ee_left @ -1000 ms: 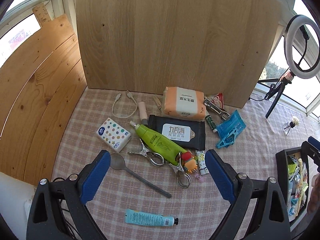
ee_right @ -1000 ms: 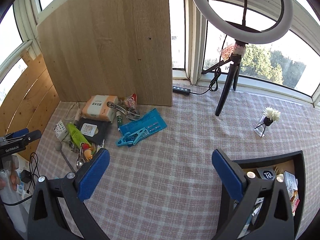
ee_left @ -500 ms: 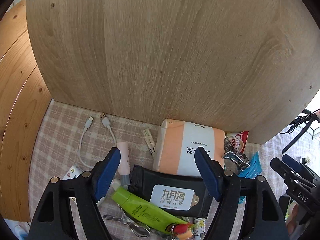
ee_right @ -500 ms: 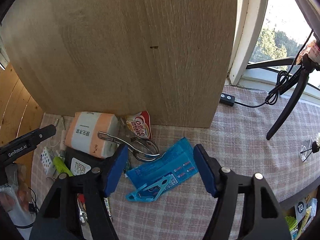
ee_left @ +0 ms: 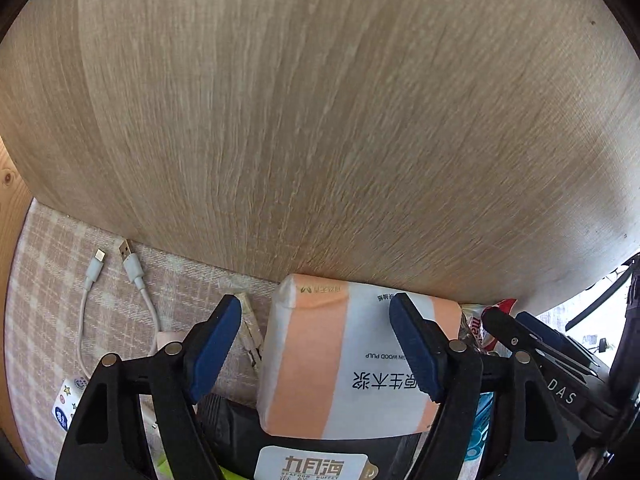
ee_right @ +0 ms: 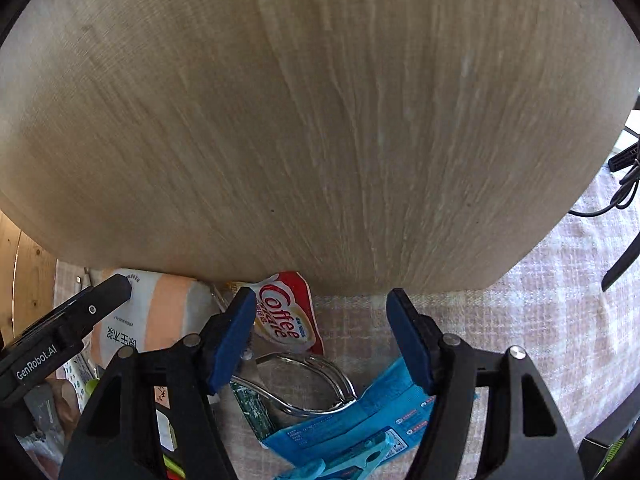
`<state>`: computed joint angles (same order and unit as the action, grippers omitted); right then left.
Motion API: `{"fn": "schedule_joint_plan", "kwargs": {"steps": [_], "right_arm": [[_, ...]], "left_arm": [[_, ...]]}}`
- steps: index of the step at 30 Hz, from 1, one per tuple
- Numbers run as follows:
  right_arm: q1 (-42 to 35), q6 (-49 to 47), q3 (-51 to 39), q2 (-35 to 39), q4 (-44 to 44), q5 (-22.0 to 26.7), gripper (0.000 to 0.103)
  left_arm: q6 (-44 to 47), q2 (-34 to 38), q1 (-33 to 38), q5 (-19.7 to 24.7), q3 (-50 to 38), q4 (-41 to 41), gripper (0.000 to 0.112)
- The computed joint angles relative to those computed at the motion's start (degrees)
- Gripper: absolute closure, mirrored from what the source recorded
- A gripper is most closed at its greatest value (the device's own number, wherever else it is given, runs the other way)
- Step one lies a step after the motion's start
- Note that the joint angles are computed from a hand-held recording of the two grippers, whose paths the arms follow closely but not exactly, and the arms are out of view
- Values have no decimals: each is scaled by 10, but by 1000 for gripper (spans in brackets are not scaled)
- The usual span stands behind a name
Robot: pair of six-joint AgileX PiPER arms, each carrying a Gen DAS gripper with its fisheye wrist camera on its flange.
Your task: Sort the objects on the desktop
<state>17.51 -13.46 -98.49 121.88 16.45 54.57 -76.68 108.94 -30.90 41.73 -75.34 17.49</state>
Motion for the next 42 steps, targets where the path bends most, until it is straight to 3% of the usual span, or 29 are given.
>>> {"fn": "schedule_joint_plan", "kwargs": {"steps": [2,8,9,17,21,26,29,31,33,36,38,40,42], "right_arm": [[4,0,4,6,9,0,37],[38,-56,75,-26,0,-37,59],[45,-65,95,-39,-9,-45,65],[11,-186,298,-166,9,-94,67],[-40,-253,409,-245,21,-114,67],[-152,-366,516,-331,44,-113,67],[-223,-425,557,-372,26,-106,68],[-276,-465,569,-391,15,-93,67],[-347,-524,569,-411,35,-64,67],[-459,-598,545,-422,76,20,67],[-523,-637,542,-436,89,75,65],[-524,-623,569,-485,92,114,62],[-465,-560,559,-504,97,135,57]], "left_arm": [[10,5,3,-21,1,-18,38],[33,4,-15,-79,31,-48,34],[22,-2,-22,-86,42,-46,34],[-173,-55,-150,-117,131,33,34],[-247,-42,-242,-77,103,58,34],[-344,-19,-325,-72,64,80,34],[-336,13,-350,-81,28,76,32],[-271,8,-366,-78,7,22,33],[-249,9,-388,-39,-24,8,43],[-275,13,-432,96,-86,55,44],[-287,5,-446,123,-91,61,44],[-287,-8,-456,138,-85,58,44],[-286,-13,-462,155,-86,54,44]]}}
